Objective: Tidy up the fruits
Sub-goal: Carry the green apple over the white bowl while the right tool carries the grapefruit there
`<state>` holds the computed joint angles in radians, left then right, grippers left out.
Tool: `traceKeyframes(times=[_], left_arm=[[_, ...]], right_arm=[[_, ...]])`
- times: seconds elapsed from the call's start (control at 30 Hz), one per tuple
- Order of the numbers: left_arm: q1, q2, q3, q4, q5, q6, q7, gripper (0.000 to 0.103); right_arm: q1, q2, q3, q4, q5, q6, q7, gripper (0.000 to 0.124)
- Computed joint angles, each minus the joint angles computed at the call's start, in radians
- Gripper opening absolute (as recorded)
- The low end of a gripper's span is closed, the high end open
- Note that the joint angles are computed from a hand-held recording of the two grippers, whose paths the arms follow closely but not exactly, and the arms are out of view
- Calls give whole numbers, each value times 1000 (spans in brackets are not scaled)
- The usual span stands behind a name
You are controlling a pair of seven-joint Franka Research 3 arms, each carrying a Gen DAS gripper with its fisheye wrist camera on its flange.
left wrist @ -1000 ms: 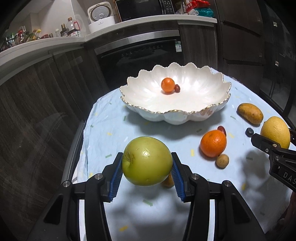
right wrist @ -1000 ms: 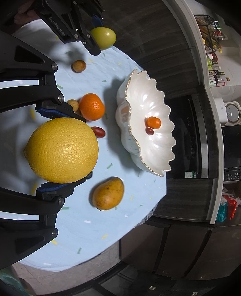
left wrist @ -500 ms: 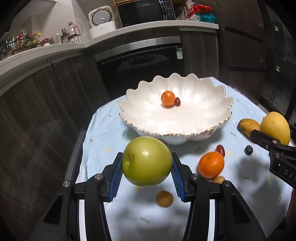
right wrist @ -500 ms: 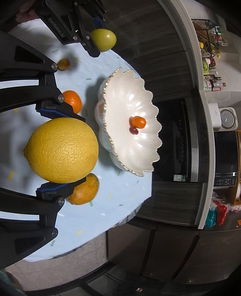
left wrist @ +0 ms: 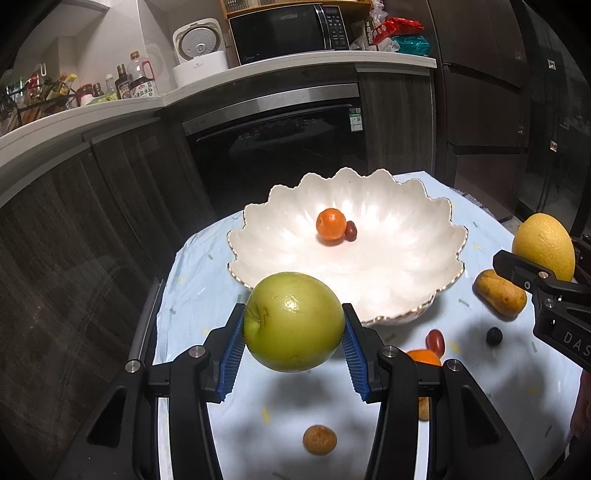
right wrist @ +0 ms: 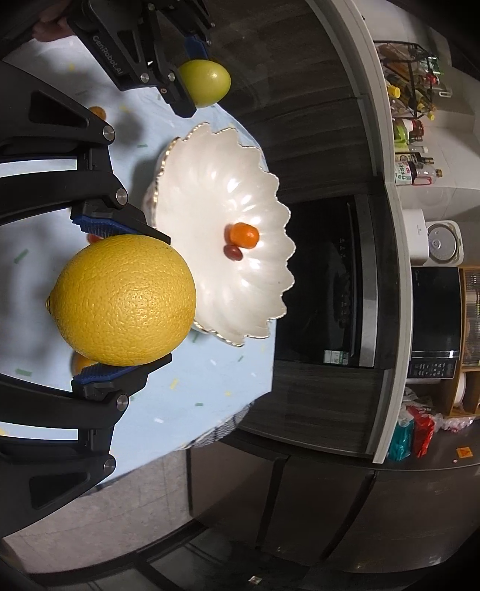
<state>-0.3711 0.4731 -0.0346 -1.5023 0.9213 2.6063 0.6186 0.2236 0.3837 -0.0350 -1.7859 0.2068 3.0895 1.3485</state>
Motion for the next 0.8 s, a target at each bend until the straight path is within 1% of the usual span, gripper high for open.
traceKeyframes(times=[0.3, 0.47, 0.8], left_arm=[[4, 59, 5, 93, -45, 9, 53, 49], [3, 98, 14, 157, -77, 7, 83, 49], [7, 179, 27, 278, -162, -11, 163, 49]], right_arm=[[-16, 65, 12, 116, 1, -29, -25, 55], [-34, 112, 30, 199, 15, -77, -41, 55], [-31, 190, 32, 335, 11, -136, -55, 55]])
